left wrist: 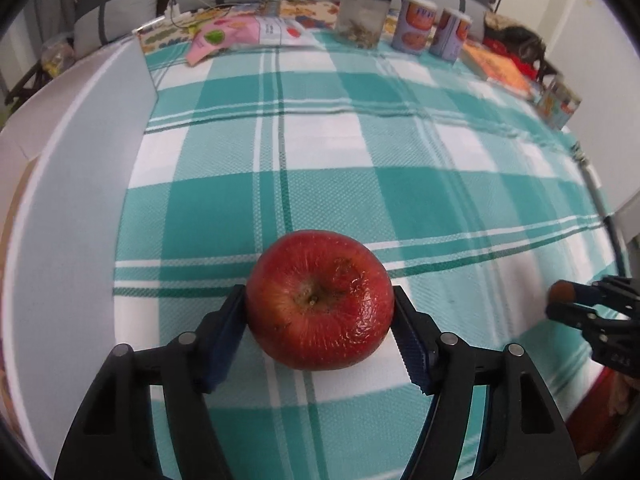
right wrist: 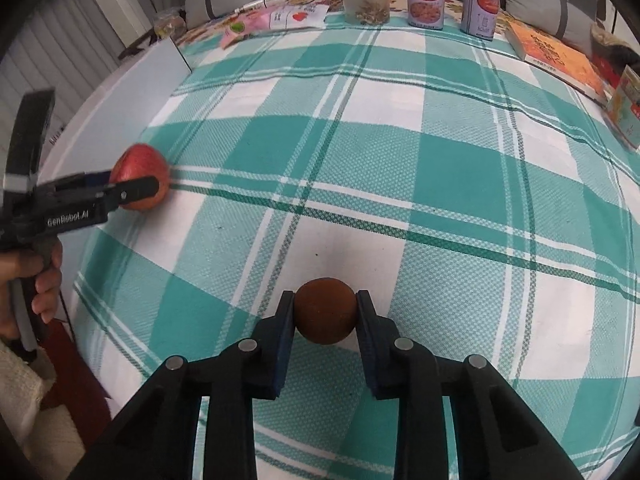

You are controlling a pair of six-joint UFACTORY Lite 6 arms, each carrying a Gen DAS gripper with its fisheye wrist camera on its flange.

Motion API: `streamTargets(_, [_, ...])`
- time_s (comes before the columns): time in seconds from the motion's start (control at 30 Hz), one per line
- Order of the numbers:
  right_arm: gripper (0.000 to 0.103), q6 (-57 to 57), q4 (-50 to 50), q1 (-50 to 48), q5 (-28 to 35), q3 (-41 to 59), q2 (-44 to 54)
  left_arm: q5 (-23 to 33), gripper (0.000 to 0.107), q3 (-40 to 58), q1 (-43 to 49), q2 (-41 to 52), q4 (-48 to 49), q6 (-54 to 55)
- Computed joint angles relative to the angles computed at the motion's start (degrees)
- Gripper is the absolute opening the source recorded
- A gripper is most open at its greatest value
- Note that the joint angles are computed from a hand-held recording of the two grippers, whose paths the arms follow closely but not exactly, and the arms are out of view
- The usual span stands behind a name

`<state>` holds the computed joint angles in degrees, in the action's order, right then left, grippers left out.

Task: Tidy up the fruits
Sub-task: 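Carry the red apple and small fruit over the white box with both tools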

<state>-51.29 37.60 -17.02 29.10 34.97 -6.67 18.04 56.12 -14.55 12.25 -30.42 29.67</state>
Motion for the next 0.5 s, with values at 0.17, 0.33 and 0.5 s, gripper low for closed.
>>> streamTargets(0.17, [0.030,3.7,-0.3,1.3,8.6,4.2,-5.6,17.2,0.071,-5.7,11.4,-20.2,-13.8,10.9])
streamTargets(0.33, [0.030,13.1,-0.1,12.6,13.5,13.8,-6.3,39.5,0.071,2.1,34.3,-29.2,-14.8,15.2])
streamTargets(0.5, [0.030,26.7,-2.6,33.5,11.4,29.7,2.9,43.2,0.071,13.1,53.9,-20.9,-10.5,22.6])
